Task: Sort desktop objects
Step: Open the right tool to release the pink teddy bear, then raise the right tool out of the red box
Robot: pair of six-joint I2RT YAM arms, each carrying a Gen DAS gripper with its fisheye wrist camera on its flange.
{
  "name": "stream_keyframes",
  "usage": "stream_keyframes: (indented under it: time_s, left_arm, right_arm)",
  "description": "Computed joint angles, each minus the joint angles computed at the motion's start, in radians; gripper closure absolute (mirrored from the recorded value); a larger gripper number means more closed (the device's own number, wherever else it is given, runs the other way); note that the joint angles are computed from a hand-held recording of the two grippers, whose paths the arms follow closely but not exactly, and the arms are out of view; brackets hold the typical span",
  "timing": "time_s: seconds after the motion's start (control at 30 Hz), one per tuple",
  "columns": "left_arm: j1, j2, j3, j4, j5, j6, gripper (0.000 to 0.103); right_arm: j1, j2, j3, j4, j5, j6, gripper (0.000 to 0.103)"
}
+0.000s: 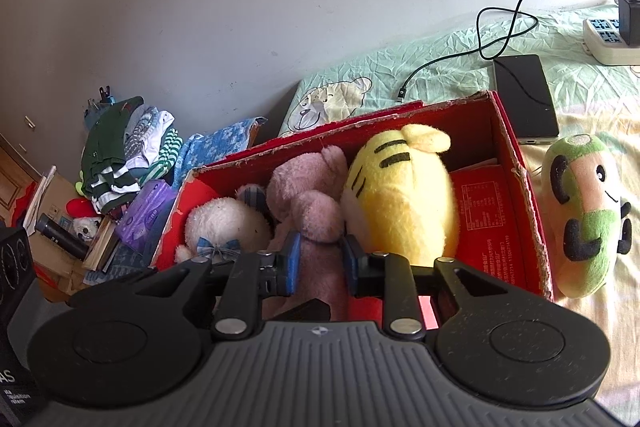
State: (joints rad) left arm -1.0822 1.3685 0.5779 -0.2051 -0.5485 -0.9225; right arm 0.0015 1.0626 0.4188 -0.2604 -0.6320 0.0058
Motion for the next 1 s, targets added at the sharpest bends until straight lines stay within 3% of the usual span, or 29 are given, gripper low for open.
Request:
stream_keyframes:
  time_s: [0.37,0.6,1.0]
  left_arm:
    - [-0.036,0.033,0.075,-0.140,-0.034,-0.073,0.010]
    - [-0.049,0.058,0.105,-0.180,-0.044,-0.098,0.006]
    - [-0.050,0.099,0.149,-0.220,-0.035,-0.114,0.004]
  right_arm:
    - [-0.049,-0.062,-0.029,-0.045,-0.014,-0.020,0.077]
    - [-0.049,-0.115,-0.049,-0.062,-0.003,-0.027,0.078]
    - [-0.113,-0.121,-0.046,-0.110,-0.074,-0.068,0.077]
